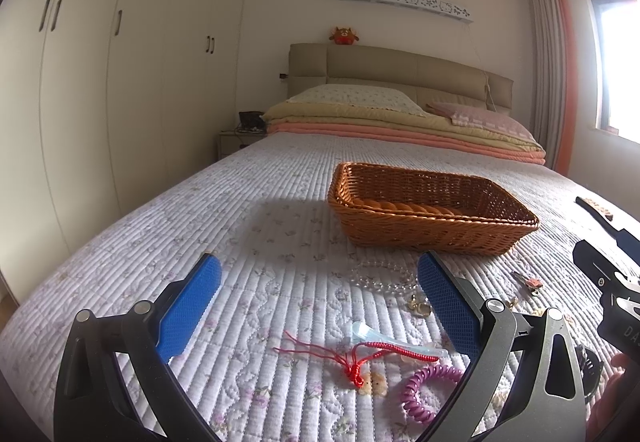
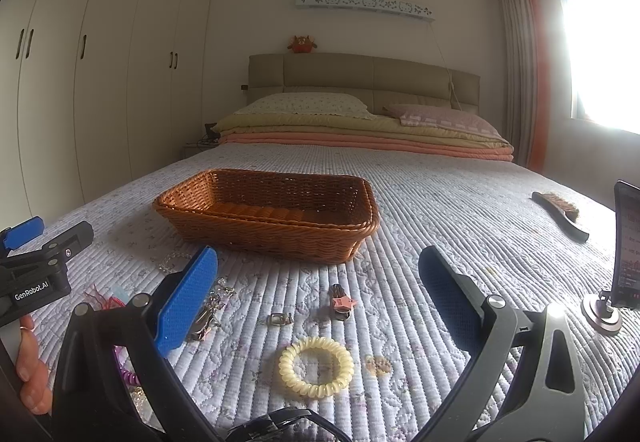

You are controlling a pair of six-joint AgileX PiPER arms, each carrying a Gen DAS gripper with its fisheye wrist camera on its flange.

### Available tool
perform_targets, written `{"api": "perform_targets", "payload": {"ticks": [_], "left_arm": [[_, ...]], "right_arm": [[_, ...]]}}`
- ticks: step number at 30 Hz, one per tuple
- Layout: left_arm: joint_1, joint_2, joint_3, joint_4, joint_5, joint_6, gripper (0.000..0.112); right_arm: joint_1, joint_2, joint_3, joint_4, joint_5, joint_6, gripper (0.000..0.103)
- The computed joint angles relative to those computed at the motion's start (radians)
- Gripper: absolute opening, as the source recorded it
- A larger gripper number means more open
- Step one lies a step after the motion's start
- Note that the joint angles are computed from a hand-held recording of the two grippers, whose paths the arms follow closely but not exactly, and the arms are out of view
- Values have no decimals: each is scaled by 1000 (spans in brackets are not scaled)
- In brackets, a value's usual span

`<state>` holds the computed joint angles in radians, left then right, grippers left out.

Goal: Organize jewelry

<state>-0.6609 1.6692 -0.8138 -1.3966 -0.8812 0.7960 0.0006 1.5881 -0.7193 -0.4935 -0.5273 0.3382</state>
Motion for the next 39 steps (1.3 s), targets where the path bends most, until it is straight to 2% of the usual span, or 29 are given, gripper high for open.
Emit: {"api": "perform_targets", "payload": {"ticks": [29,33,37,39], "left_arm": [[-2,9,-5,1,4,-2,95],[-5,6,1,6,-3,-14,95],[15,-25,18,3,43,-11,95],[41,-56,23,-47,106,51,94]], "right_arm": [[-1,4,1,4,-5,-6,97],[-16,5,-2,-21,-7,34,97],[-23,10,-28,-76,55,83,95],[-30,10,-45,-143,99,138,93]]}}
